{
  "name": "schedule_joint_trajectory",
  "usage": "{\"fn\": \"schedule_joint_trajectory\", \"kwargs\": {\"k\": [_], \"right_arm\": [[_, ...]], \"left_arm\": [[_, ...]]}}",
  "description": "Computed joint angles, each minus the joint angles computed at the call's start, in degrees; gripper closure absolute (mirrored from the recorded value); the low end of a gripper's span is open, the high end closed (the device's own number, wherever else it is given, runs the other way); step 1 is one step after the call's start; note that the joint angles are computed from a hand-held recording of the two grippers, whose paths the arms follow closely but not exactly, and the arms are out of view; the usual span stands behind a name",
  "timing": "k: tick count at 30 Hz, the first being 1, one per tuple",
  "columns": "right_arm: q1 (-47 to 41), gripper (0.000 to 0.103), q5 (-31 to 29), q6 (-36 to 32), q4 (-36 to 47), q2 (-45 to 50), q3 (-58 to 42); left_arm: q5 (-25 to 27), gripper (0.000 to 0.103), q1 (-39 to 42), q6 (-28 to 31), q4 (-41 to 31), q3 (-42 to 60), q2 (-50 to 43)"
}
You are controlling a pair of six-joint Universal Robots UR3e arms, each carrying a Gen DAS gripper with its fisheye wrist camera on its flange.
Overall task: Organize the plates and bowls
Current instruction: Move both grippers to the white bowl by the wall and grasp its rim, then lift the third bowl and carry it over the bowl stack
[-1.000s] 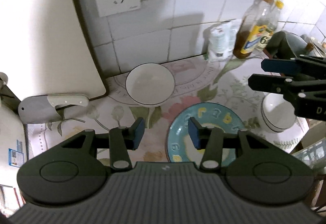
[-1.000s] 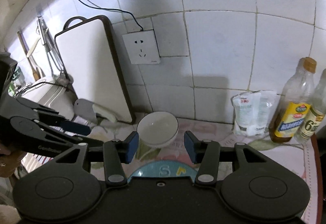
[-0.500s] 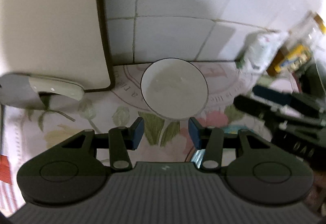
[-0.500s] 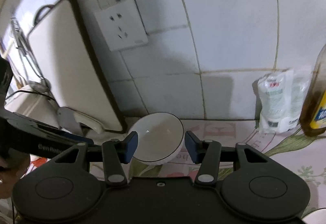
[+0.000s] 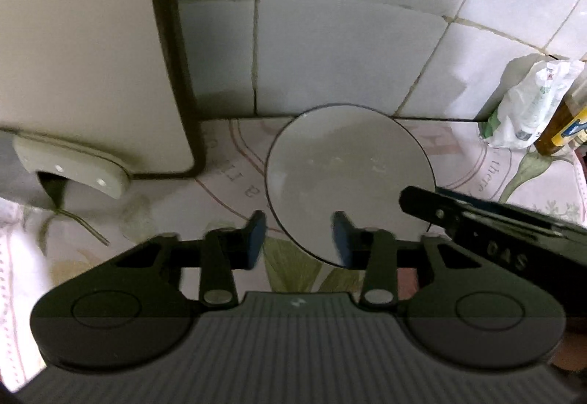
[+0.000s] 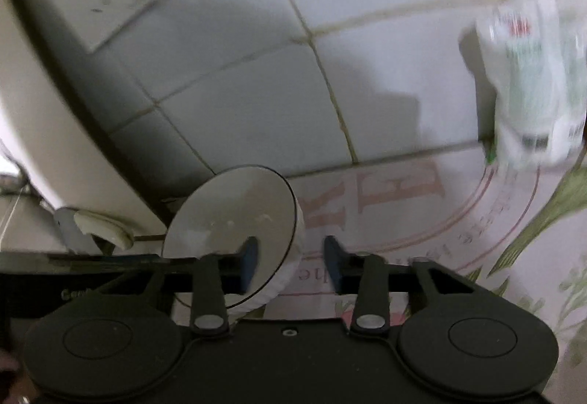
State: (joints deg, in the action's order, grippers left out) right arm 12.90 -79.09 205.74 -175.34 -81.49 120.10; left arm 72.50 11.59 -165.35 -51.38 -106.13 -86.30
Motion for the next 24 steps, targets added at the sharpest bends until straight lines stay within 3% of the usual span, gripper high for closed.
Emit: {"fn": "schedule_joint_trajectory", "kwargs": {"k": [4, 10, 15, 19, 24], "right_arm": [[-1.0, 0.082, 2.3, 3.8, 0.7, 0.3, -0.3], [0.0, 0.085, -0.2, 6.7, 10.1, -3.1, -3.3], [1.1, 0.085, -3.3, 8.1, 16.9, -14.3, -1.4], [-2.4, 0.085, -0.3, 7.0, 25.4, -25.3, 0.4], [-8.7, 0.085, 3.3, 1.5, 42.2, -41.7, 0.4]], "left_arm": [[1.4, 0.082, -0.8, 0.1, 0.5, -0.1, -0.6], [-2.1, 0.085, 1.3, 2.1, -6.1, 2.7, 1.0], [-3.8, 0.085, 1.2, 4.3, -12.2, 4.8, 6.8], [-2.3, 0.085, -1.6, 3.6, -19.8, 8.9, 10.5], [-2.8, 0.085, -5.0, 2.8, -29.6, 15.0, 13.8]]}}
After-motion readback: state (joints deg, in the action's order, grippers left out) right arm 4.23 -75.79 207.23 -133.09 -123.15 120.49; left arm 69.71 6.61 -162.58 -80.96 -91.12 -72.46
